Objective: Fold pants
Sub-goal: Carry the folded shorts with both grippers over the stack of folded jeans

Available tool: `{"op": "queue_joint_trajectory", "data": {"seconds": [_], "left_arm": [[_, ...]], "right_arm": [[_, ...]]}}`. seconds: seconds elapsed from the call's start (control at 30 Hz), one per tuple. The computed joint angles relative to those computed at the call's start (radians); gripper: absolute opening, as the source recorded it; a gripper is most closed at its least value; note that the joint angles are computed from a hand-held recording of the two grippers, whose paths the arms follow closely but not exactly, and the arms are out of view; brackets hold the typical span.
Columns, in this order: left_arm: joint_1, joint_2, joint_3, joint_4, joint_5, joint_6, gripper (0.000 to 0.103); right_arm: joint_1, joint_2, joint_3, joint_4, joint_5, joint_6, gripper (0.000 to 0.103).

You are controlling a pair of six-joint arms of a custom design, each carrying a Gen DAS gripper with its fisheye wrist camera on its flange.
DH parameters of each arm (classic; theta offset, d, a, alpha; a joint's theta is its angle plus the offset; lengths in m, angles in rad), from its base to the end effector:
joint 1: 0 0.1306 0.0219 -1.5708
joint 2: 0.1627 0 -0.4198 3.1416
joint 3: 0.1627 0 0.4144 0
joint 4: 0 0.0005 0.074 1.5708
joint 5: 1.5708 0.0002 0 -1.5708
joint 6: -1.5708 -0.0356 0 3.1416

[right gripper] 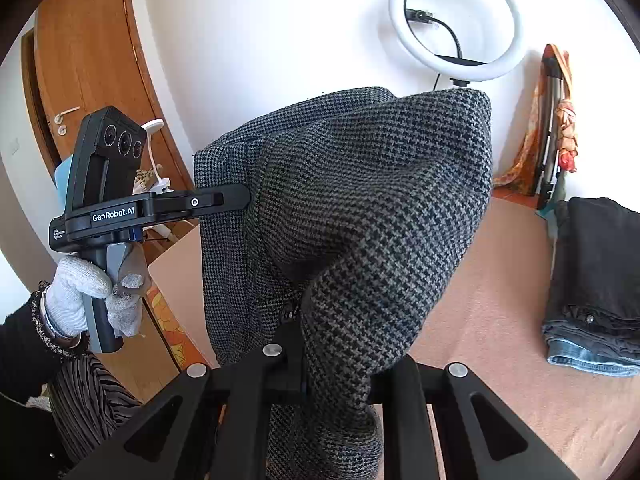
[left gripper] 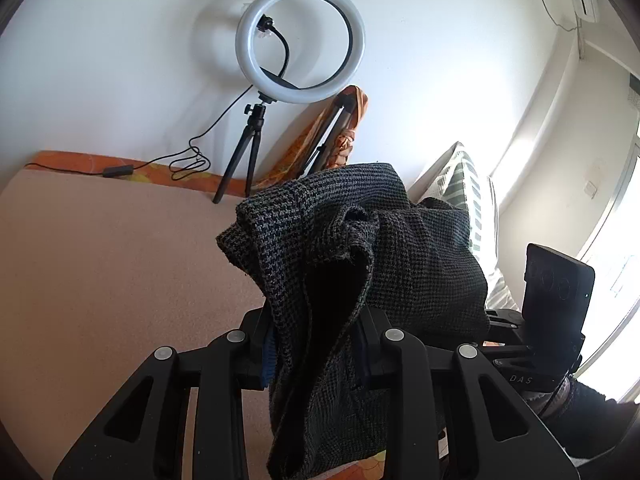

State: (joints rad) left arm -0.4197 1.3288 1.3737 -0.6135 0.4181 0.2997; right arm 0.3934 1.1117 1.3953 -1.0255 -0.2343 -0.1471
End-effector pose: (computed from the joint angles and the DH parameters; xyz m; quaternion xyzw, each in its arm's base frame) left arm 0.4435 -0.2143 0.5101 0.1510 0.8504 -0.3358 0.3758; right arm 0.3453 0.1517 0.5745 -0.1584 0.8964 0.2099 0.3568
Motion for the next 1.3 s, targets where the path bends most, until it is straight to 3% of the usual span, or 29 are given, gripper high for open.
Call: {"op": "queue_joint_trajectory", "data": {"seconds": [0.4,0.6,1.03,1.3], "left_arm": [[-0.112,0.142,0.191,-0.025,0.021,-0.024,0.029],[-0.159,0.236,0.308,-0.029,0.024,-0.025,0.029],[-0.226,0.473,0.631,-0.062,0.028,0.0,0.029],[-0.246,0.623,0.842,-0.112,0.025,0.017,0.029]], "right_arm": [[-0.183,-0.105,-0.01,-0.079,-0.011,0.046,0.011],[-0.313,-0.112,0.008,-0.108,-0.066,0.107,0.011],[-0.587,0.019,0.189,-0.217,-0.191,0.327,0.011],[-0.693,0.122,0.279,-0.244,-0.229,0.428,0.011]]}}
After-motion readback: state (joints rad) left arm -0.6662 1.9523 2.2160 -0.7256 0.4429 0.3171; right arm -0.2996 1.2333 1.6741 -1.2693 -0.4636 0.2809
